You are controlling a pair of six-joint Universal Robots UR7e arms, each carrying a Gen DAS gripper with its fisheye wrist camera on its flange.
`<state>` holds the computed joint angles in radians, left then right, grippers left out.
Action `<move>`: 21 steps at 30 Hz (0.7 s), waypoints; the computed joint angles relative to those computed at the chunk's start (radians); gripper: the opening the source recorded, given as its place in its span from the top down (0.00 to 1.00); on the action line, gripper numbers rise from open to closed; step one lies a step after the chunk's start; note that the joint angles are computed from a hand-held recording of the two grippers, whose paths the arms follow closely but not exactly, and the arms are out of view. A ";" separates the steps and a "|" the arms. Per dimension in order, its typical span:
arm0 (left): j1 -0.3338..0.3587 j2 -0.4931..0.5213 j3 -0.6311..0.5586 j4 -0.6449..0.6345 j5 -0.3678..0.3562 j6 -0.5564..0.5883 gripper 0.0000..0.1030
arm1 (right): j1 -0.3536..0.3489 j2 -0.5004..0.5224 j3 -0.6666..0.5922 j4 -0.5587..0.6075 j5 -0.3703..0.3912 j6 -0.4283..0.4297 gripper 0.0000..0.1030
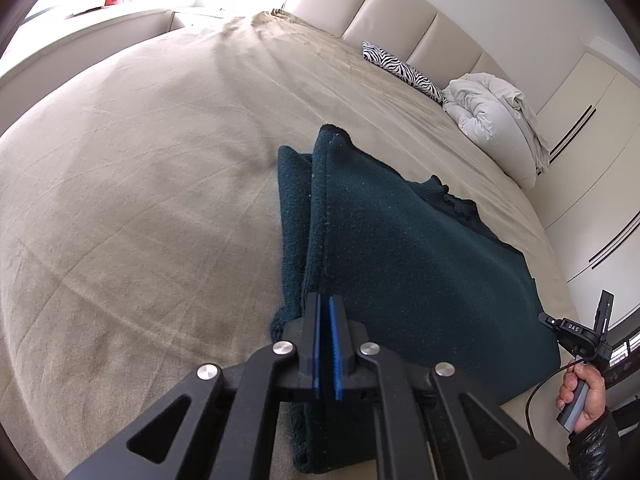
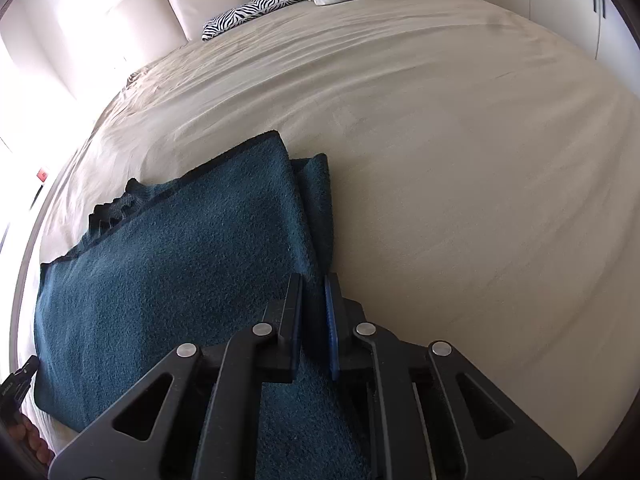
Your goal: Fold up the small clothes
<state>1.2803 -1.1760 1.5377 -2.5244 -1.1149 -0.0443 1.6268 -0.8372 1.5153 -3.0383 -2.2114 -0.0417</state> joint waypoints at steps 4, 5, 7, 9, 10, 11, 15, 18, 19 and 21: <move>0.004 0.000 -0.007 0.006 -0.006 -0.002 0.96 | -0.005 -0.002 0.007 -0.018 0.001 0.011 0.92; 0.004 0.000 -0.007 0.007 -0.004 -0.002 0.96 | -0.008 -0.005 0.012 -0.026 0.008 0.011 0.92; 0.001 -0.003 -0.004 0.006 -0.001 -0.007 0.96 | -0.016 -0.010 0.020 -0.037 0.042 0.016 0.91; -0.003 -0.012 0.002 0.006 -0.013 -0.014 0.93 | -0.022 -0.032 0.043 -0.038 0.076 0.042 0.90; -0.007 -0.020 0.011 -0.001 -0.017 -0.011 0.83 | -0.019 -0.042 0.054 -0.039 0.078 0.045 0.89; -0.012 -0.027 0.022 -0.010 -0.019 -0.003 0.78 | -0.013 -0.052 0.064 -0.034 0.071 0.046 0.88; -0.045 -0.038 0.062 -0.042 0.041 0.034 0.59 | 0.002 -0.089 0.128 -0.041 0.051 0.059 0.82; -0.049 -0.035 0.071 -0.026 0.069 0.032 0.59 | 0.011 -0.098 0.169 -0.068 0.029 0.043 0.82; -0.048 -0.035 0.072 -0.020 0.077 0.026 0.60 | 0.014 -0.098 0.175 -0.071 0.012 0.037 0.83; -0.042 -0.036 0.074 -0.013 0.088 0.014 0.69 | 0.011 -0.102 0.197 -0.099 0.012 0.042 0.87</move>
<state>1.2381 -1.2121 1.6114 -2.5377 -1.0270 -0.0301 1.6378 -0.9394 1.7121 -3.1378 -2.1997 0.0006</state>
